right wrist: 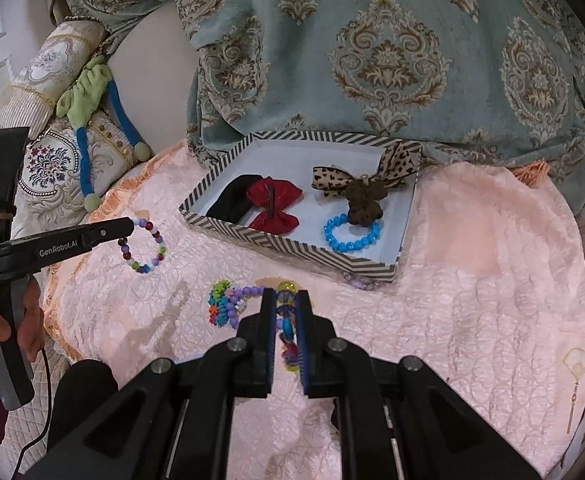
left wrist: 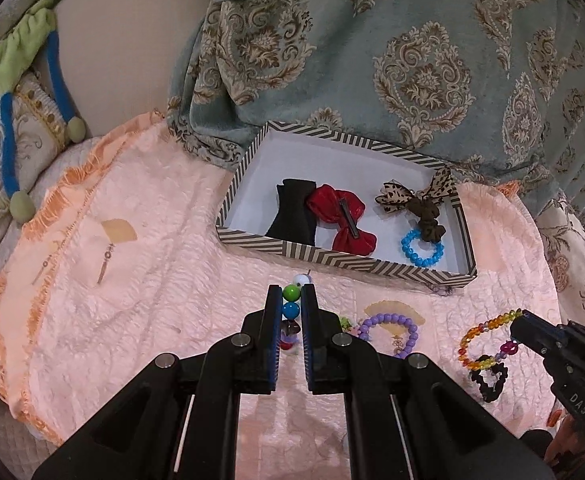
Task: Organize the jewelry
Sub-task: 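Carry both held bead bracelets over the striped tray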
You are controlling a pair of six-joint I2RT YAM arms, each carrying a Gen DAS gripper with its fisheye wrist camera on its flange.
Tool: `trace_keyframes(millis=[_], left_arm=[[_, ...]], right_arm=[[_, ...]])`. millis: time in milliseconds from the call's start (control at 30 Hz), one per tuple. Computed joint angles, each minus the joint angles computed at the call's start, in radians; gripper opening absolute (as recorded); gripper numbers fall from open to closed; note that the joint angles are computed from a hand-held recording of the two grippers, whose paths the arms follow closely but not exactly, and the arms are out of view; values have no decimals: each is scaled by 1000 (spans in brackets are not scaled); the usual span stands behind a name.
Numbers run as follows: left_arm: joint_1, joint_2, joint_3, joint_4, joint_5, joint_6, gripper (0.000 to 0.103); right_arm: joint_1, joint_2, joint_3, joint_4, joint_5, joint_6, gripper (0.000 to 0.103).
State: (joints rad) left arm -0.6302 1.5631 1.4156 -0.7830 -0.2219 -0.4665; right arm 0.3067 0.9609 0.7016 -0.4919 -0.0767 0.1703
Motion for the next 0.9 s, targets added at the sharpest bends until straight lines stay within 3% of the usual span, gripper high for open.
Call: trace_keyframes(millis=[467, 900], left_arm=[[13, 69, 76, 0, -15, 34, 0], [69, 228, 225, 0, 5, 88, 0]], right_arm=[[9, 95, 91, 12, 6, -27, 9], [-45, 257, 191, 67, -32, -56, 9]])
